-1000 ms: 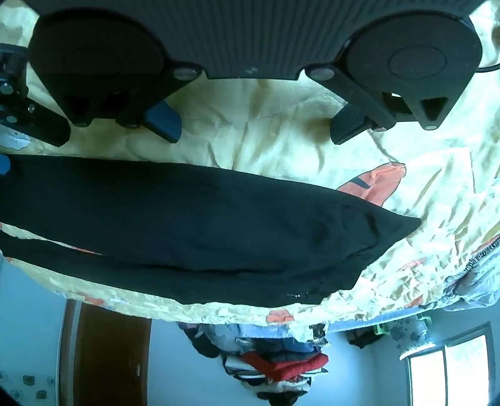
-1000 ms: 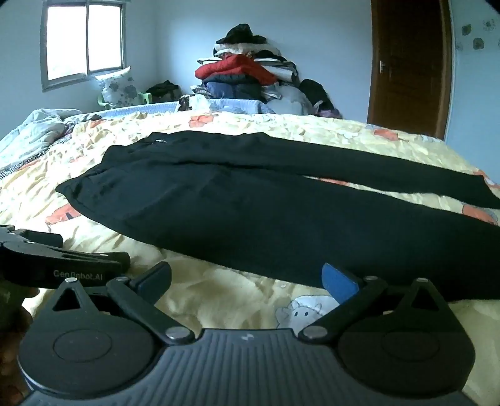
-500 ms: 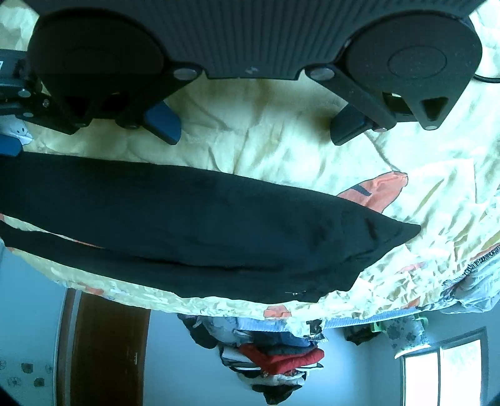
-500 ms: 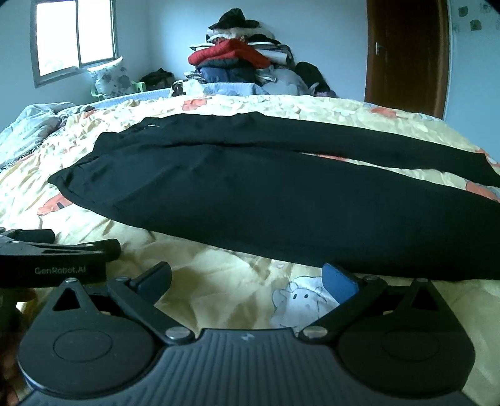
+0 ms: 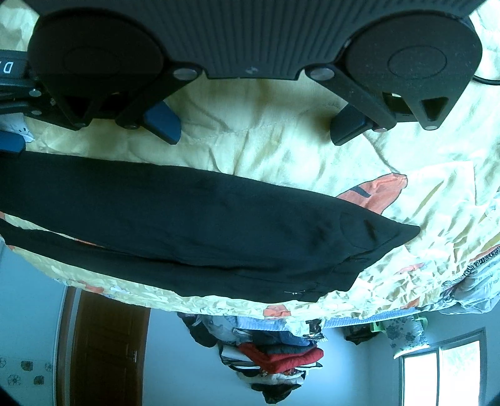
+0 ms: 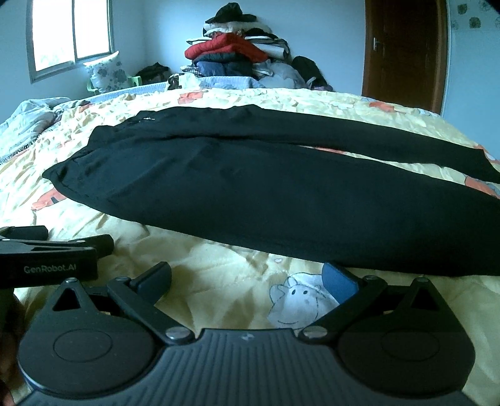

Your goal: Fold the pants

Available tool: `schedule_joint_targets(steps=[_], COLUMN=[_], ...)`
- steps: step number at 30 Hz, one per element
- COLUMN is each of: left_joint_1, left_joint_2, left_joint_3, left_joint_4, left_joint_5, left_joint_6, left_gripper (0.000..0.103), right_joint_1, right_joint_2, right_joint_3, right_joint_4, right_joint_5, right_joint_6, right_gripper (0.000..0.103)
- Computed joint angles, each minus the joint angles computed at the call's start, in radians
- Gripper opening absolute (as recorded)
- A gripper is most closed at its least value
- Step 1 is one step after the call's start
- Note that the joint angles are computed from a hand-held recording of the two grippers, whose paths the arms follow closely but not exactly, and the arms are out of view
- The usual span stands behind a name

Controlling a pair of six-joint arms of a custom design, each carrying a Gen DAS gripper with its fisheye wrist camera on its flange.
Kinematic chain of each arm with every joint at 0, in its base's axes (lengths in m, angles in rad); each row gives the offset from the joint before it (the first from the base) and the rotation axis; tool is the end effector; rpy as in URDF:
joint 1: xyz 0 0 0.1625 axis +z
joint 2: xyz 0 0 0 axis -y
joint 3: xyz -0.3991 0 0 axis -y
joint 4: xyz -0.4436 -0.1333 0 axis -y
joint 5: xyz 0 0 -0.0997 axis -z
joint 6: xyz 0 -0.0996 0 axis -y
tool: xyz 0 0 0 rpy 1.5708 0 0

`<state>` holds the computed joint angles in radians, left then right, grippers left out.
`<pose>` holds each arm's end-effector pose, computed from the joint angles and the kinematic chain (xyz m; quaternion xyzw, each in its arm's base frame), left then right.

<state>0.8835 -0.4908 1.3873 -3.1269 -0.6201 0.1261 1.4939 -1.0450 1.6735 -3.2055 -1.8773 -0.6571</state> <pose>-0.3058 -0.7105 0.0195 0.1966 0.8312 -0.3966 0.3363 0.0497 -0.6986 0.2803 0.1771 -0.8507 0.3968 0.2958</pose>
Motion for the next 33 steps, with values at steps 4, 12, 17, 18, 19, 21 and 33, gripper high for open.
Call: schedule_joint_targets(steps=[4,12,17,18,19,21,33], left_joint_1=[0.0,0.0,0.001,0.001,0.0,0.001,0.001], left_joint_2=[0.001,0.001,0.001,0.001,0.0,0.001,0.0], left_joint_3=[-0.001,0.0,0.0,0.0,0.0,0.0,0.0], left_joint_4=[0.0,-0.001,-0.002,-0.002,-0.002,-0.002,-0.003], left_joint_5=[0.0,0.0,0.0,0.0,-0.001,-0.001,-0.001], left_joint_6=[0.001,0.001,0.001,0.001,0.001,0.001,0.002], left_gripper=[0.103,0.103,0.103,0.103,0.103,0.103,0.103], right_joint_1=[0.0,0.0,0.0,0.0,0.0,0.0,0.001], right_joint_2=[0.001,0.002,0.002,0.003,0.003,0.002,0.006], right_joint_3=[-0.001,-0.001,-0.001,-0.001,-0.001,-0.001,0.0], right_joint_4=[0.001,0.0,0.0,-0.001,0.0,0.0,-0.003], right_joint_5=[-0.002,-0.004,-0.003,-0.003,-0.004,-0.003,-0.006], right_joint_6=[-0.001,-0.003,-0.002,-0.002,-0.002,-0.002,-0.013], right_gripper=[0.103,0.103,0.103,0.103,0.103,0.103,0.103])
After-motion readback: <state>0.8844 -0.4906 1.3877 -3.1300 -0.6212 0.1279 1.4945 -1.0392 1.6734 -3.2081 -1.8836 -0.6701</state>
